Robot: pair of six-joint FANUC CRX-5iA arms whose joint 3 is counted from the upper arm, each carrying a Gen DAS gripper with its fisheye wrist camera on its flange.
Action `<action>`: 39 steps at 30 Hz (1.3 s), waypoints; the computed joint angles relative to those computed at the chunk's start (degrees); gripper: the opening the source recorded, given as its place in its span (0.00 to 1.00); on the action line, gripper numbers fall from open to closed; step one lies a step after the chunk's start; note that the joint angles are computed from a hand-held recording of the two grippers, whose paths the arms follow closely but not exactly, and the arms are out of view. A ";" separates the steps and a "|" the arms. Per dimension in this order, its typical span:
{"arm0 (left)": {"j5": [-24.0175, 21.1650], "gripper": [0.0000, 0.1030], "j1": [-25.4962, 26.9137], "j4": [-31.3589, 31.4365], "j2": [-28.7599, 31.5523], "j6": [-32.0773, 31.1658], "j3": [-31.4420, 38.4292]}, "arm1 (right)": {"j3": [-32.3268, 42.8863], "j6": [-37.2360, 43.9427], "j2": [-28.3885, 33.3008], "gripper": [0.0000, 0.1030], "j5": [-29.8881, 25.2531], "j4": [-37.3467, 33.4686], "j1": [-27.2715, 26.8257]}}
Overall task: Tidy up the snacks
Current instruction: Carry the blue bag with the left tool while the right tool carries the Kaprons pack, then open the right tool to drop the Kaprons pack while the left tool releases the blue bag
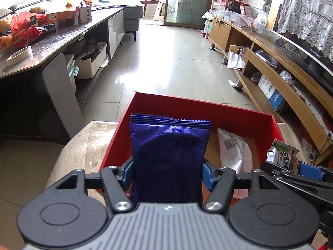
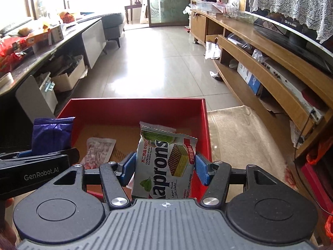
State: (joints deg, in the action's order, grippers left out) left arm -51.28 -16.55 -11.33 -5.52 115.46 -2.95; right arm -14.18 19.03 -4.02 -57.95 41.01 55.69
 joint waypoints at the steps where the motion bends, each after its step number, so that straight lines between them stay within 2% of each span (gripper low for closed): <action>1: 0.04 0.56 0.04 -0.21 0.32 0.14 0.19 | -0.04 0.00 0.18 0.64 0.62 -0.03 -0.33; 7: -0.46 0.56 -0.38 -2.16 2.74 1.11 2.01 | -0.61 -0.39 1.37 0.64 3.89 -0.32 -2.08; 25: -1.94 0.56 -1.40 -4.97 7.69 2.49 4.54 | -0.52 1.14 4.38 0.63 8.36 -1.67 -4.35; 39: -3.59 0.57 -1.54 -4.78 9.39 1.50 5.88 | -1.13 1.25 5.35 0.71 8.99 1.16 -4.33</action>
